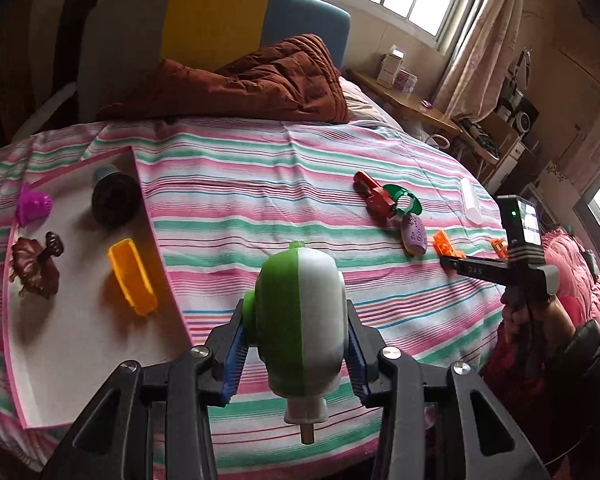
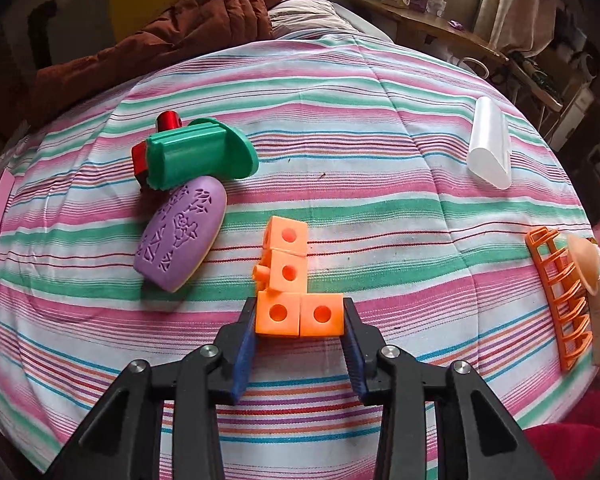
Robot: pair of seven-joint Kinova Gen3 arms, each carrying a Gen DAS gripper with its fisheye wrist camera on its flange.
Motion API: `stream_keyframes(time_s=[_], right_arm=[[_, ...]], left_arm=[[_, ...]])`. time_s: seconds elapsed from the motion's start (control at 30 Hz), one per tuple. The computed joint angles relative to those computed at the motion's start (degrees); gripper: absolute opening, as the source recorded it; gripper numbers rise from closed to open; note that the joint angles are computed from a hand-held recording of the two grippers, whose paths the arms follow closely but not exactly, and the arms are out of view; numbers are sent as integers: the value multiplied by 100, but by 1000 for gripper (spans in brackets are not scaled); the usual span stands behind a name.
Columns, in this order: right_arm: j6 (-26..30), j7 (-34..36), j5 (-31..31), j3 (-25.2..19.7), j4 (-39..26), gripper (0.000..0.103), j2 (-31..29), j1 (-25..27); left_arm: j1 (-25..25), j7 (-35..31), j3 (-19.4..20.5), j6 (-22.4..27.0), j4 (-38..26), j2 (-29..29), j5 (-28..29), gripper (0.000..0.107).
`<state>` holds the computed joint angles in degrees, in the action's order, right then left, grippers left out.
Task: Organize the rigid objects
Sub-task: 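Carry the plug device into the tray and open the left tool while the right holds the blocks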
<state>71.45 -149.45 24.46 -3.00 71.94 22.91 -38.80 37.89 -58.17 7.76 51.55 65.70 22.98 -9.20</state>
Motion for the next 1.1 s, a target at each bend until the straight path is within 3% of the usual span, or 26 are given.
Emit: stream_keyframes(time_s=[0.53,1.1], right_arm=[[-19,-253,360,40,76,40,56,-205],[63,-304,540,51,66,40,107,-317]], left_arm=[[82,1360,-160,-25,989,-753,-1168,43],[-259,1827,30,61,1452,-1034,-1408,43]])
